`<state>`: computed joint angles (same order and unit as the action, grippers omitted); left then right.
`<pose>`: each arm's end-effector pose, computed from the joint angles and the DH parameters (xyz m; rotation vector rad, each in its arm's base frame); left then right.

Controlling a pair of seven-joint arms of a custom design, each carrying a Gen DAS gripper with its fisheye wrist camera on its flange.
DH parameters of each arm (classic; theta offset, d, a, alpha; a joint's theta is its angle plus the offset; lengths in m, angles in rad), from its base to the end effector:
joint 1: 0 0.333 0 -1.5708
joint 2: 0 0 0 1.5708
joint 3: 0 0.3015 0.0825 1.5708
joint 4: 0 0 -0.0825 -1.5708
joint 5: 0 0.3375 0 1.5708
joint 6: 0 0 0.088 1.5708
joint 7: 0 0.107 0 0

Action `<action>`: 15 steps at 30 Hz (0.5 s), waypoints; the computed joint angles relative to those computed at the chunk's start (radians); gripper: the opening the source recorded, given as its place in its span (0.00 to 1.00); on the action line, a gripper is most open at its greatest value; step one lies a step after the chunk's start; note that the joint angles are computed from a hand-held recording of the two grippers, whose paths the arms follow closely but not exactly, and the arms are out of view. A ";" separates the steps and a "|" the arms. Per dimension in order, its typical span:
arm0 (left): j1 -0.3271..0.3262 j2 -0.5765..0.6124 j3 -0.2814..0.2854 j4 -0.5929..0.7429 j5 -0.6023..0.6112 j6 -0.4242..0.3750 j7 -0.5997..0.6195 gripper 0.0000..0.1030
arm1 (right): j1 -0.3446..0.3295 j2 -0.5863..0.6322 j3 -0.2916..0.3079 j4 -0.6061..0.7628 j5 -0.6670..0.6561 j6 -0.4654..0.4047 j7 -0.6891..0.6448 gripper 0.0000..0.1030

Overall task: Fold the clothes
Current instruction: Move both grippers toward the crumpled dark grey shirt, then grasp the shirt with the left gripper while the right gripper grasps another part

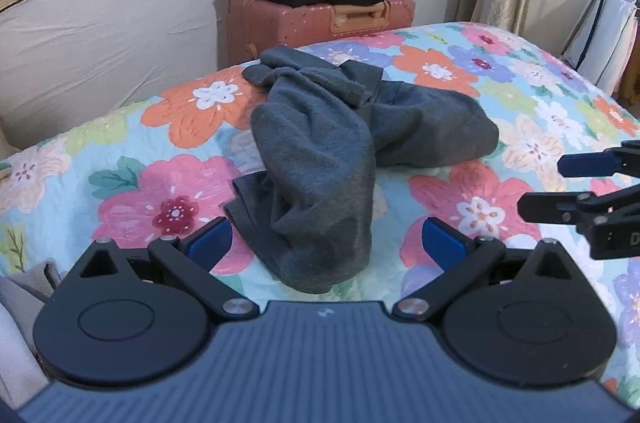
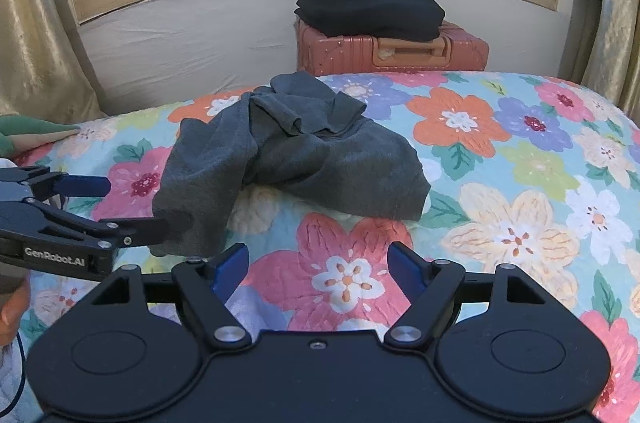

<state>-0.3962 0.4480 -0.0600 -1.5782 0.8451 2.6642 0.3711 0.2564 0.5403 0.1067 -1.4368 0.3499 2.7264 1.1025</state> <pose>0.5991 -0.3102 0.4534 -1.8441 1.6345 -0.8110 0.6693 0.2210 0.4719 -2.0718 1.1895 -0.4385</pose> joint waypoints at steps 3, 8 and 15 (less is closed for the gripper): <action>-0.006 0.001 0.007 -0.002 0.017 0.008 -0.011 1.00 | -0.001 0.002 -0.001 0.001 0.001 -0.001 0.001 0.78; 0.011 0.020 0.016 -0.009 0.011 0.073 -0.076 1.00 | -0.026 0.010 0.027 0.011 0.044 0.006 -0.028 0.78; -0.011 0.103 0.128 0.026 0.031 0.274 -0.296 0.93 | -0.059 0.110 0.029 0.134 0.110 -0.056 0.011 0.79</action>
